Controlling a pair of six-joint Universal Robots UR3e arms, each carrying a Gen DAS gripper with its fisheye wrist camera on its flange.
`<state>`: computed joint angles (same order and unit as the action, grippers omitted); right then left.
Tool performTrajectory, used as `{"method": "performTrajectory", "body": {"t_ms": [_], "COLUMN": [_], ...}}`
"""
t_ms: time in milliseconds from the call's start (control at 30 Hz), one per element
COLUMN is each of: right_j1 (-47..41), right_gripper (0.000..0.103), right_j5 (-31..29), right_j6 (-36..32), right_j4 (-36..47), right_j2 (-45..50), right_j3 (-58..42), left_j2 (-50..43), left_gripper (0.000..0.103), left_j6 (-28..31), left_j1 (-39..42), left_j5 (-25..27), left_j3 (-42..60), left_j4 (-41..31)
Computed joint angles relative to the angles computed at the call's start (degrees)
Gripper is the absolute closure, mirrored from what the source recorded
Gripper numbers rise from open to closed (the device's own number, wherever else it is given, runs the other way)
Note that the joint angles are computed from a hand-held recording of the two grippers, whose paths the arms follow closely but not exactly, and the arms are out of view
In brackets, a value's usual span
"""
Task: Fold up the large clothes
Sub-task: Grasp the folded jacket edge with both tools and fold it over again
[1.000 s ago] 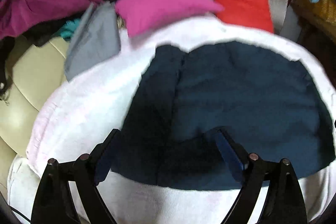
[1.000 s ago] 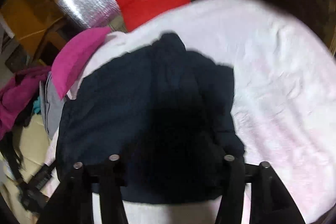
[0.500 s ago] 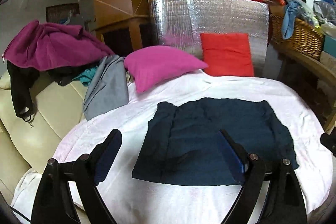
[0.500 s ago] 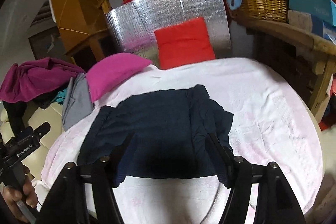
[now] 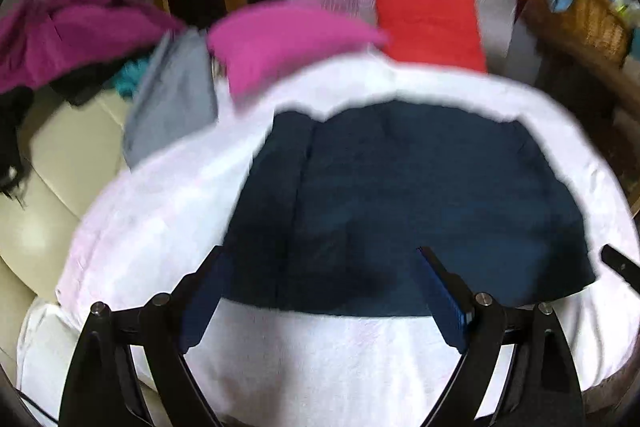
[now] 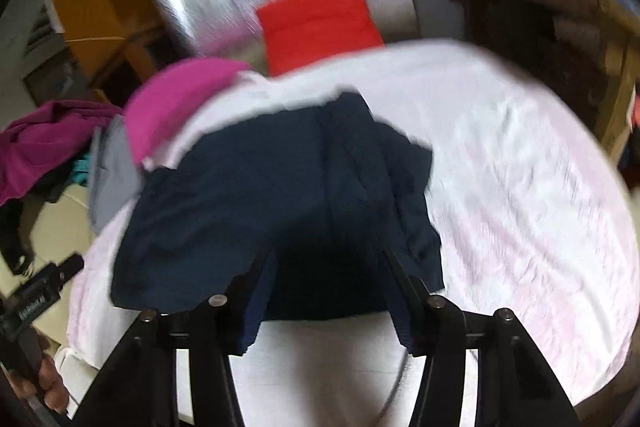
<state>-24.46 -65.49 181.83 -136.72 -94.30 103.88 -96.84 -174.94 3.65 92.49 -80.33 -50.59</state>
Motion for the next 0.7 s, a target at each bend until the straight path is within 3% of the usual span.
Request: {"method": "performTrajectory", "body": {"t_ms": [300,467,700], "right_j1": [-1.47,-0.49,0.96], "right_gripper": [0.050,0.050,0.041], "right_j5": [3.23,1.53,-0.11], "right_j6": [2.61,1.70,3.16], "right_j4": [-3.23,-2.82,2.44], "right_j2": [13.51,13.29,15.90], "right_j3": [-2.37,-2.60,-7.99], "left_j2": [-17.67,-17.95,-17.93], "left_gripper": [0.012,0.001,0.000], "left_j6": [-2.51,-2.82,-2.61], "left_j1": [1.09,0.33,3.42], "left_j5": [4.41,5.51,-1.83], "left_j3": [11.92,2.92,3.46], "left_j4": [-1.46,12.65,9.28]}}
